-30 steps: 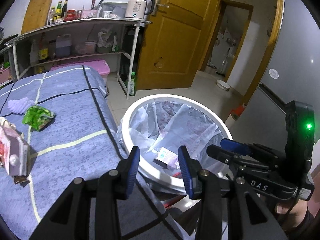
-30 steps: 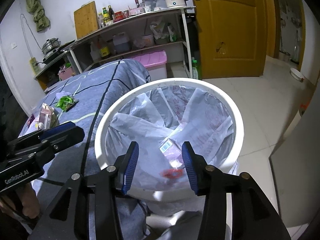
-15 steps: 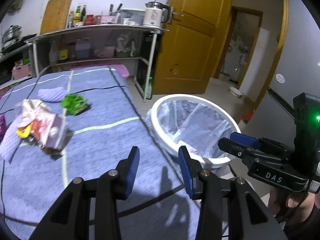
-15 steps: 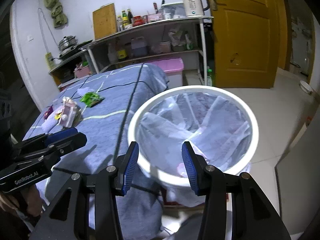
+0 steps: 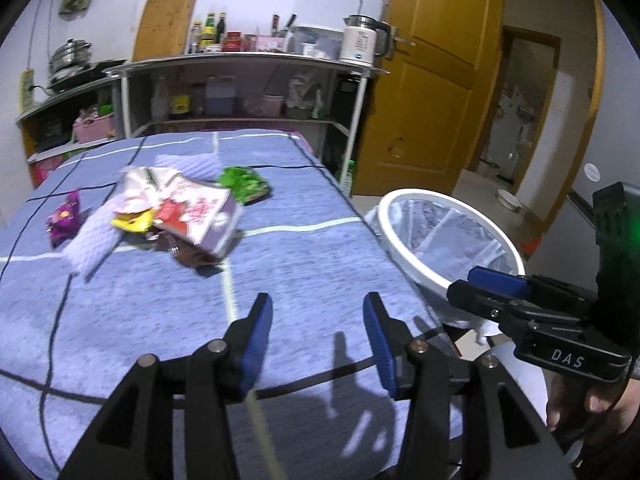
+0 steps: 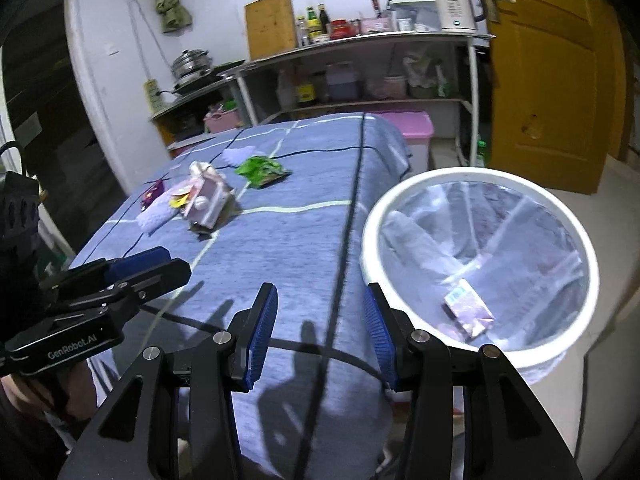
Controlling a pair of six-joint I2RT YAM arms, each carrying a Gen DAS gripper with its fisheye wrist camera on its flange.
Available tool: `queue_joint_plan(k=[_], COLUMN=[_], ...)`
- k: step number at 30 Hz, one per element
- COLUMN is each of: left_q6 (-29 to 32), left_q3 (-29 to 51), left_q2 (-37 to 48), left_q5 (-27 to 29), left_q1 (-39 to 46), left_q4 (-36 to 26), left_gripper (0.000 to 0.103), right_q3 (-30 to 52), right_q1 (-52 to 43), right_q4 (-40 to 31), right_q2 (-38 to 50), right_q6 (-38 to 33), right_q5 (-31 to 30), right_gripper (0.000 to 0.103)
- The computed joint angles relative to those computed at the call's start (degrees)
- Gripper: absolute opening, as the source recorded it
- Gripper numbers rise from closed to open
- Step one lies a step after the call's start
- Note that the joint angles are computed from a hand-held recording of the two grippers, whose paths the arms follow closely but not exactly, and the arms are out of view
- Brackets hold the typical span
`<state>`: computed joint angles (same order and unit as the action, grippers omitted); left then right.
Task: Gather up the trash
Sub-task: 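Move both open tools back over the trash on the table, then grasp the red-and-white milk carton with the right tool while the left tool grasps the white foam net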
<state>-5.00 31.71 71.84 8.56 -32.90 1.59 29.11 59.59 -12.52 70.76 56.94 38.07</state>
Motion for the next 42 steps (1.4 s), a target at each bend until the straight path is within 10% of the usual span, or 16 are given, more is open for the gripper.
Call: queue_joint_plan(k=[18, 42], left_q6=[3.25, 9.83], left_q3=[-1.53, 16.66], left_q2=[0.44, 23.58], left_q5=[5.00, 6.02], left_q1=[16.11, 28.98], left_q4=[1.92, 1.99], left_gripper=[0.064, 0.073], right_q3=[10.43, 35.07], right_q1=[-4.53, -12.68], right_q4=[9.50, 11.29], right_q2=[14.65, 37.96], right_q6=[-17.08, -42.23], right_q5=[-6.59, -12.14], right_gripper=[0.052, 0.067])
